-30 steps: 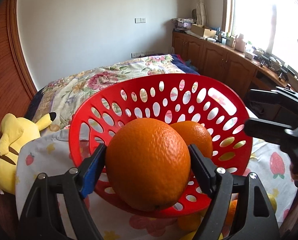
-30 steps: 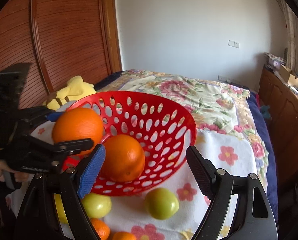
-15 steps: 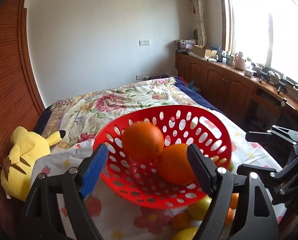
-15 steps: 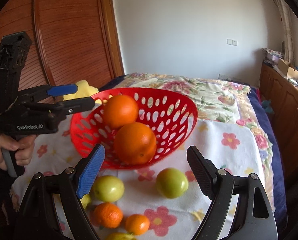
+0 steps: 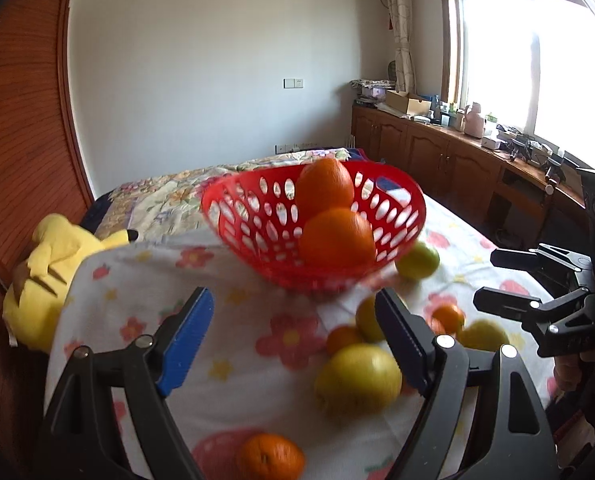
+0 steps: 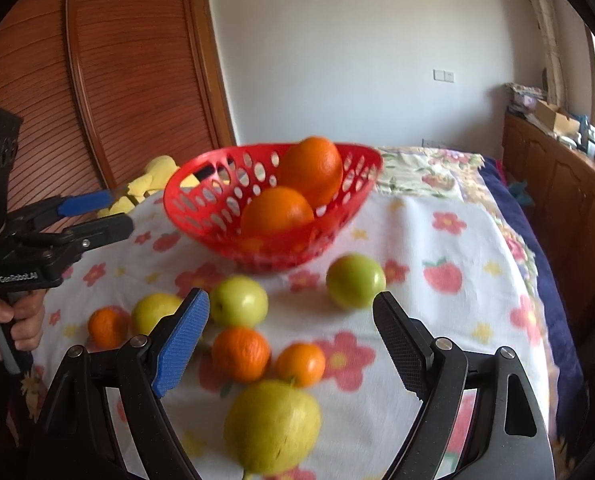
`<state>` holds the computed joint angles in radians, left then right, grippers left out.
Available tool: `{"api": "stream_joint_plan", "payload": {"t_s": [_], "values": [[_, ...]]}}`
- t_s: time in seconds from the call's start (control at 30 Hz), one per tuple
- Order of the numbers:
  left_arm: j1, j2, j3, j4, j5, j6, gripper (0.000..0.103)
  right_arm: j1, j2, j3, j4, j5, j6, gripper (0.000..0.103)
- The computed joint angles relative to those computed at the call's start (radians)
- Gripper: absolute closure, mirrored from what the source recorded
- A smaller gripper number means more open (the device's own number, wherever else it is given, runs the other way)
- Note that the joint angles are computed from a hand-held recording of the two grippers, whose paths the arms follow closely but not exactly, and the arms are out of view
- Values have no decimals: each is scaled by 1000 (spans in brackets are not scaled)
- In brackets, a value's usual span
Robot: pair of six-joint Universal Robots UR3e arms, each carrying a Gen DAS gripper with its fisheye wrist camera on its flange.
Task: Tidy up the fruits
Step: 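Withdraw both tools and reach toward the remaining fruit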
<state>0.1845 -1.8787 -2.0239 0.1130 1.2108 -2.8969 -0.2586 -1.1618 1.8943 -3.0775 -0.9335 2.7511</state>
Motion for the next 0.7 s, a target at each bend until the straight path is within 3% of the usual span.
{"api": "stream_joint_plan", "payload": {"t_s": [0.27, 0.7], "values": [[29, -1, -213, 193, 21, 4, 20, -12, -4, 194, -174, -35, -6, 17], [102, -57, -378, 351, -29, 26, 20, 8, 5, 291, -274, -79, -16, 21]]}}
